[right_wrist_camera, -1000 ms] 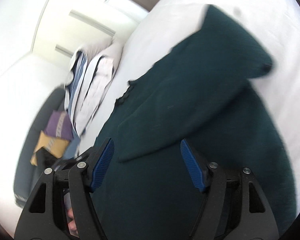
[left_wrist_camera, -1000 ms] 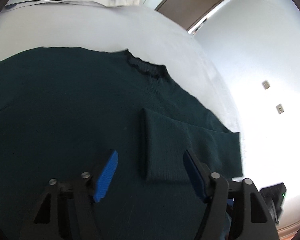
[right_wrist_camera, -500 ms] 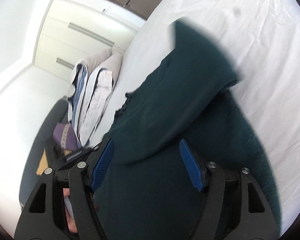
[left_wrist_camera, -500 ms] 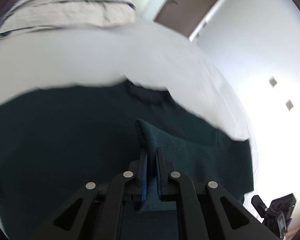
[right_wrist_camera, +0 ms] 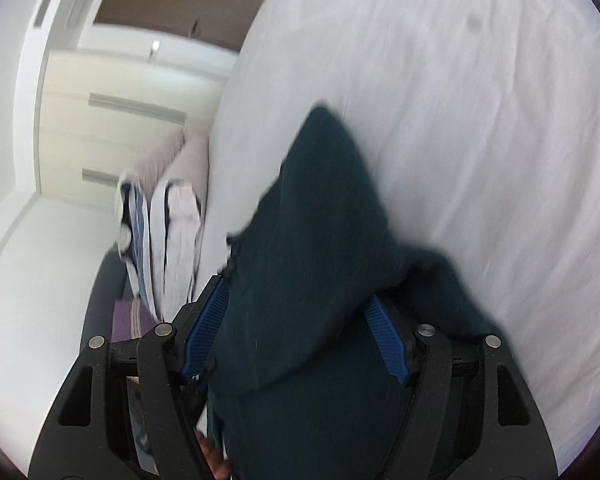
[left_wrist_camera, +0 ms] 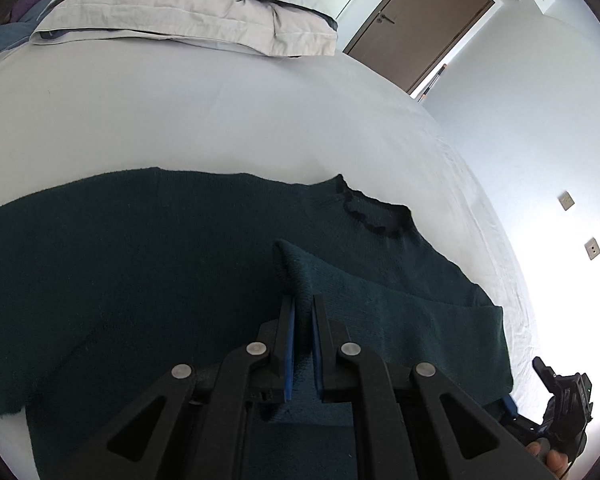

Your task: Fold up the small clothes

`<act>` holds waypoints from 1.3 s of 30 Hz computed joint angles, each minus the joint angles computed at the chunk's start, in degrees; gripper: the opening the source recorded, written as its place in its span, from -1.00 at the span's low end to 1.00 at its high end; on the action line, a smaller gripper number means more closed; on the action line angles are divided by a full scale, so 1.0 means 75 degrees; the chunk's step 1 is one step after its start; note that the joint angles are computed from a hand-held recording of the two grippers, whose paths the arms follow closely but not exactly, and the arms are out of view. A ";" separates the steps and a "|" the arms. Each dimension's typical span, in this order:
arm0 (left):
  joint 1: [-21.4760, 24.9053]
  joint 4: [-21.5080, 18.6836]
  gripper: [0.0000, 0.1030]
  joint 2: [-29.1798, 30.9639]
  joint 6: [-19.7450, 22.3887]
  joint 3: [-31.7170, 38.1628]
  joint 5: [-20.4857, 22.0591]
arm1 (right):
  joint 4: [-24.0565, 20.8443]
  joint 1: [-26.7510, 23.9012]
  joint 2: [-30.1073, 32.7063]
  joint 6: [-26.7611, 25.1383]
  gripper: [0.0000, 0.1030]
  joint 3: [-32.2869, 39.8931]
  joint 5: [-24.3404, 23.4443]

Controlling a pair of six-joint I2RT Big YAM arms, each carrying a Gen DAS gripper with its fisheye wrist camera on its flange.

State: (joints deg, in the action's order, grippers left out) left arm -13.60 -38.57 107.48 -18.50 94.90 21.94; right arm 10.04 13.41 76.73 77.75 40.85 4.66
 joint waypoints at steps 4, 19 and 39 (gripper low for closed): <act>-0.0080 0.0044 -0.83 -0.0074 0.0036 -0.0308 -0.0100 | 0.0447 -0.0325 -0.0149 0.0322 -0.09 -0.0538 -0.0050; -0.0064 0.0620 -0.82 -0.0403 0.0000 -0.0931 -0.0021 | -0.3977 -0.1486 0.0406 -0.3587 -0.10 0.2264 -0.0648; -0.0013 0.1270 -0.76 -0.0442 -0.0168 -0.1368 -0.0023 | -0.5109 -0.1308 0.1595 -0.5577 -0.86 0.3332 0.0980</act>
